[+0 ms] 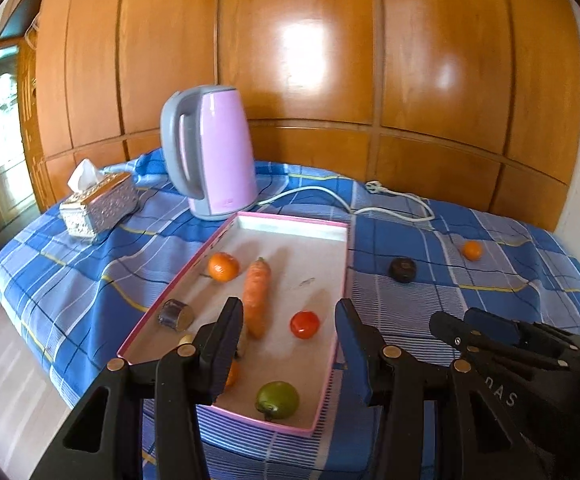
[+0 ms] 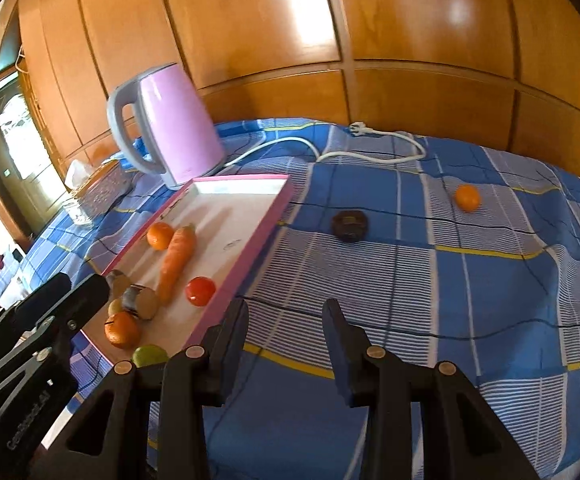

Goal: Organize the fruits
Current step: 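Withdraw both open tools from the tray back over the cloth, then grasp the dark round slice with the left tool while the right tool approaches the tangerine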

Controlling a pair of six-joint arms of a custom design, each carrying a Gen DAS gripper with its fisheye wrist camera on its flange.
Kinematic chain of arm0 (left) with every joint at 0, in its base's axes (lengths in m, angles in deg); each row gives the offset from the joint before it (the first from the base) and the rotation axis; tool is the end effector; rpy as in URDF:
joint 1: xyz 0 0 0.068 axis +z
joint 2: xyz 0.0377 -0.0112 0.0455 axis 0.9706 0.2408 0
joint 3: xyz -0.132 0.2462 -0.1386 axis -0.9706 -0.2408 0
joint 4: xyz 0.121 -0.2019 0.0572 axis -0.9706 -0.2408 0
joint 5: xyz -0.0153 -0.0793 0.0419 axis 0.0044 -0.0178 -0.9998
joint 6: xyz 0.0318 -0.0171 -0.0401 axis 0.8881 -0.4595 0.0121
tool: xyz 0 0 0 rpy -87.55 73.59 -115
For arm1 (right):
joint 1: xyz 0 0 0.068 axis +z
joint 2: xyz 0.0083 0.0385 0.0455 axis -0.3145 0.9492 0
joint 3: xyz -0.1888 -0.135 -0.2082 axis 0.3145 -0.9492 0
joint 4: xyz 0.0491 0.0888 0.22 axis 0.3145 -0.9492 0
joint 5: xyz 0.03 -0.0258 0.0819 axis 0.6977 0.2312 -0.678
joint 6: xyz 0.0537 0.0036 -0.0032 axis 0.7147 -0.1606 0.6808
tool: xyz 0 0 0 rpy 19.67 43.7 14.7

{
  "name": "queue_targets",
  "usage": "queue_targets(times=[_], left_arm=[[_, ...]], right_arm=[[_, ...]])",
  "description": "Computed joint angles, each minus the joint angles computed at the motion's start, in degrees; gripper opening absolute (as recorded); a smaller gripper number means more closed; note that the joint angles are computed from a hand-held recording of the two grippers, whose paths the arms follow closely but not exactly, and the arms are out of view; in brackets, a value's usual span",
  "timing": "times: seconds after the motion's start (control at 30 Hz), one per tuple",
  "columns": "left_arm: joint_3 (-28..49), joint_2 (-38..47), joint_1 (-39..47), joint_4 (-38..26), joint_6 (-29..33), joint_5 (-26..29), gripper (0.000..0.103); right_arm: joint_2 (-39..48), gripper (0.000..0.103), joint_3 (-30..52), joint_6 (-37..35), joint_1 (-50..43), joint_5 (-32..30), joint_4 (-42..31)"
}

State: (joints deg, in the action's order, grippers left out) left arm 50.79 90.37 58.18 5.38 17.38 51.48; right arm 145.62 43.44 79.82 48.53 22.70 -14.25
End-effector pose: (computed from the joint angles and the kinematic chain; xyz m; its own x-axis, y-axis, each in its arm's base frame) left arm 0.1753 -0.0585 0.2259 -0.5094 0.1969 -0.8377 0.3612 0.9325 -0.0005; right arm 0.1489 0.2845 0.1986 -0.6215 0.3032 -0.7224 0.2331 0.9519 0.1989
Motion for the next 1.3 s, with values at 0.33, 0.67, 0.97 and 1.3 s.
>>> queue_targets(times=[0.33, 0.67, 0.97, 1.3], left_arm=[[0.3, 0.2, -7.1, 0.0, -0.7, -4.4, 0.049], [1.2, 4.0, -13.1, 1.6, -1.6, -7.7, 0.049], [2.9, 12.3, -17.5, 5.0, -2.4, -10.0, 0.049], [5.6, 20.1, -21.6, 8.0, -3.0, -11.2, 0.049]], right_arm=[[-3.8, 0.039, -5.3, 5.3, -0.3, 1.1, -1.4], [-7.1, 0.039, -11.5, 9.8, -1.6, 0.7, -0.8], [-8.9, 0.039, -16.9, 11.9, -3.9, -0.7, 2.3], [-9.9, 0.039, -21.9, 11.8, -6.8, -2.4, 5.8]])
